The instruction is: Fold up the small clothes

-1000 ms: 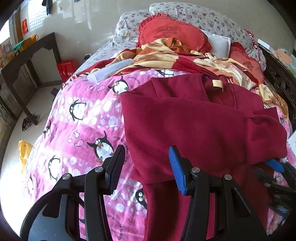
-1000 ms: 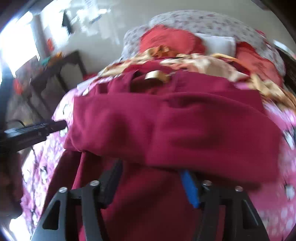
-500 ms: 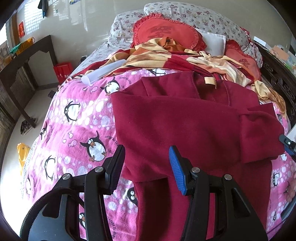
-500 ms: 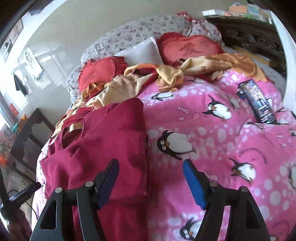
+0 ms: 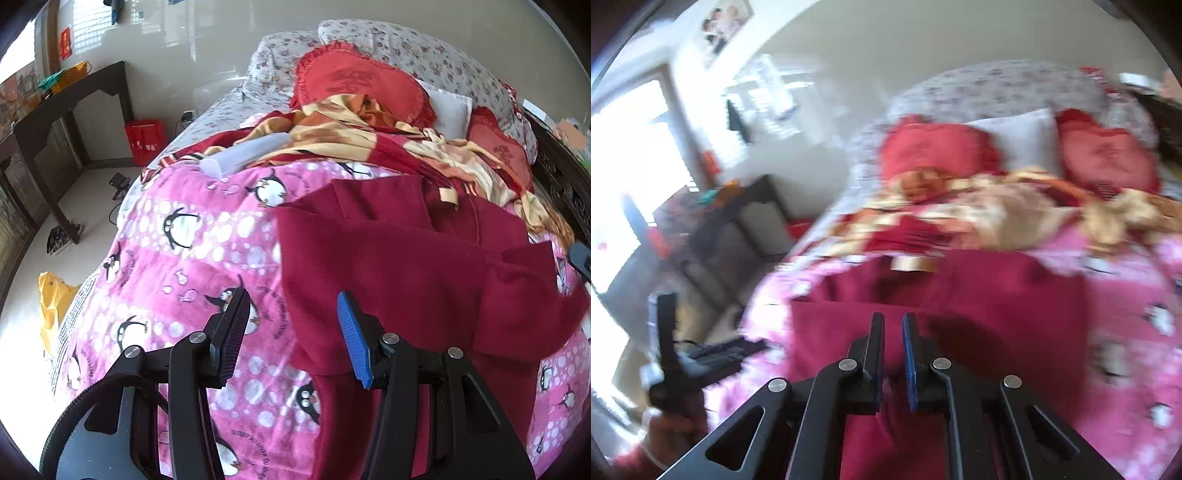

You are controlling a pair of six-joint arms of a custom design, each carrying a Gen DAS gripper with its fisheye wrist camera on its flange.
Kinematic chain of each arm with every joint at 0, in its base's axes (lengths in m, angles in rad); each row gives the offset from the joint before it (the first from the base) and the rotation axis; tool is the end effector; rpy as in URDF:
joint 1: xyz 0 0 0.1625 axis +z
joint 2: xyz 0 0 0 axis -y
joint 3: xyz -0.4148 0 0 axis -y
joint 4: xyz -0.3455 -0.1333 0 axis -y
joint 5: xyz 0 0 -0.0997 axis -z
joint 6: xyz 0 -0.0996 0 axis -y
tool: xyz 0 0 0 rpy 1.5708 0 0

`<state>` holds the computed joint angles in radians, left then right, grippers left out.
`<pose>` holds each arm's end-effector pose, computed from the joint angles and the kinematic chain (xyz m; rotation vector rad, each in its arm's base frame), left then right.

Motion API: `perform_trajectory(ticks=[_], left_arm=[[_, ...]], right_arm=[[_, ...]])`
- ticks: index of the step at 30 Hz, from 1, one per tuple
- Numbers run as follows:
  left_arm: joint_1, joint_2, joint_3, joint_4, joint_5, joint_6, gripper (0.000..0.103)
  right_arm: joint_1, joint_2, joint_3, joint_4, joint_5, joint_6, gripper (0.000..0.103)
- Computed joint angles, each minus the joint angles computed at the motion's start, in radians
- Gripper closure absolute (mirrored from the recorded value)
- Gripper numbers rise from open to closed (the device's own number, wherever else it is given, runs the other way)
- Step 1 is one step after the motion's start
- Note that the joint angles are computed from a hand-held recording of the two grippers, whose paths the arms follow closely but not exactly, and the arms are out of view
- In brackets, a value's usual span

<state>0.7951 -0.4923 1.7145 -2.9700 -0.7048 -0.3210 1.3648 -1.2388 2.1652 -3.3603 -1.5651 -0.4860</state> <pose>-0.2659 -0.5699 -0.0121 0.4418 2.3432 -0.7545 0.0322 -0.5004 0.2894 0.3697 -2.5989 1.1398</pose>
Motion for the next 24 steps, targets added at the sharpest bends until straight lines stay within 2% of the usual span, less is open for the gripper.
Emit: perform_trajectory(ticks=[5, 6, 8, 9, 11, 12, 13, 15, 18, 20, 24], left_arm=[[0.014, -0.021, 0.018, -0.001, 0.015, -0.004, 0.054], [0.016, -0.023, 0.019, 0.001, 0.018, -0.005, 0.054], [0.021, -0.029, 0.022, 0.012, 0.021, -0.011, 0.054], [0.022, -0.033, 0.026, 0.007, 0.018, -0.008, 0.054], [0.024, -0.036, 0.035, -0.011, 0.018, 0.013, 0.054], [0.024, -0.035, 0.038, -0.019, 0.023, 0.023, 0.054], [0.025, -0.031, 0.037, -0.026, 0.027, 0.031, 0.054], [0.029, -0.028, 0.037, -0.03, 0.018, 0.034, 0.054], [0.034, -0.024, 0.031, -0.023, -0.003, 0.022, 0.054], [0.033, -0.018, 0.029, -0.019, -0.01, 0.015, 0.054], [0.025, -0.006, 0.023, -0.005, -0.013, 0.009, 0.054]], right_arm=[[0.081, 0.166, -0.11, 0.029, 0.016, 0.018, 0.094], [0.091, 0.19, -0.127, 0.034, 0.01, 0.029, 0.095], [0.118, 0.231, -0.15, -0.013, -0.053, 0.044, 0.095], [0.117, 0.229, -0.148, -0.025, -0.051, 0.052, 0.095], [0.089, 0.189, -0.121, -0.009, -0.009, 0.072, 0.093], [0.08, 0.171, -0.108, -0.005, -0.024, 0.067, 0.084], [0.072, 0.148, -0.084, -0.014, -0.065, 0.05, 0.061], [0.045, 0.11, -0.024, -0.069, -0.121, 0.004, 0.037], [-0.008, 0.052, 0.051, -0.085, -0.229, -0.075, 0.037], [-0.048, 0.021, 0.095, -0.091, -0.267, -0.093, 0.037], [-0.148, -0.042, 0.177, -0.079, -0.247, -0.07, 0.037]])
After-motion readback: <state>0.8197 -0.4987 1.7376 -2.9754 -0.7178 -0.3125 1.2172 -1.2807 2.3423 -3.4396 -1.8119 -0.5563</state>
